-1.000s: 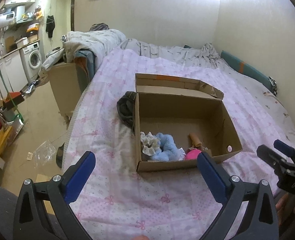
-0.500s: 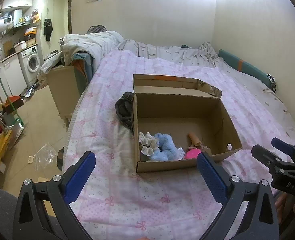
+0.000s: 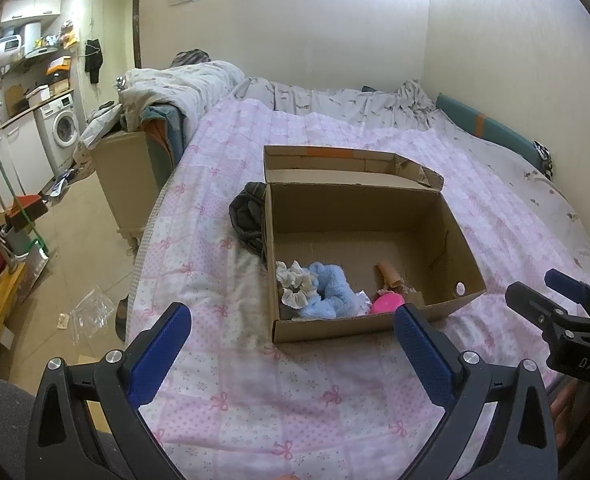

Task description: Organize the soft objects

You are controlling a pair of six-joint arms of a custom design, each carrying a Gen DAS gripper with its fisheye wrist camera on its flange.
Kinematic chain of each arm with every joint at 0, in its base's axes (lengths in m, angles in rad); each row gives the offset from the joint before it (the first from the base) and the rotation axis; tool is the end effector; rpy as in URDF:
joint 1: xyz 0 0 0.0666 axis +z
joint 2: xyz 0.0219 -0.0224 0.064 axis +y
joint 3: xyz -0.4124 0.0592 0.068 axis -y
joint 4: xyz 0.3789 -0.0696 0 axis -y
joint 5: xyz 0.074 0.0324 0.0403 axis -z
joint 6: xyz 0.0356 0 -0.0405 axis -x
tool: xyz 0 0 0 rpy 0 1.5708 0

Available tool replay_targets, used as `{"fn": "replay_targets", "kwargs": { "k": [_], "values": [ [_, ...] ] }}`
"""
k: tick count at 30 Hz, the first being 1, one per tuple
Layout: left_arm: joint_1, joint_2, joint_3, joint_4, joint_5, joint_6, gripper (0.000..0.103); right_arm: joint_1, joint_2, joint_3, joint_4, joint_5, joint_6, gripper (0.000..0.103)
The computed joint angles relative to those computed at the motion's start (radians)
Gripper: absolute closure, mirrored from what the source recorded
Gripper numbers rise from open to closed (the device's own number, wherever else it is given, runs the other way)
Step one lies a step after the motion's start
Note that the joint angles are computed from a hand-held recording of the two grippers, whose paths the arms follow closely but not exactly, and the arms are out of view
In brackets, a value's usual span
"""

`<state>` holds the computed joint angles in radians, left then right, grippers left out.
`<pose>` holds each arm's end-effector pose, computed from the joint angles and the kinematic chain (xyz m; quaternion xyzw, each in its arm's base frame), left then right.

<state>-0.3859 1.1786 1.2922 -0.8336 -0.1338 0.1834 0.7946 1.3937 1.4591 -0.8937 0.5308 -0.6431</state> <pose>0.3589 -0.1411 0.5084 0.0644 0.9070 -0.0572 0.4123 0.3389 0.3189 0.4960 0.0268 0.9039 0.0466 0.4244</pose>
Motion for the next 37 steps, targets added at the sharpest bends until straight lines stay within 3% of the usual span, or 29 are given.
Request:
{"fn": "replay_targets", "kwargs": {
  "k": [37],
  "values": [
    [0.003, 0.009, -0.009, 0.001, 0.031, -0.023, 0.002, -0.001, -0.005, -0.002, 0.011, -0.009, -0.001, 0.000]
  ]
}}
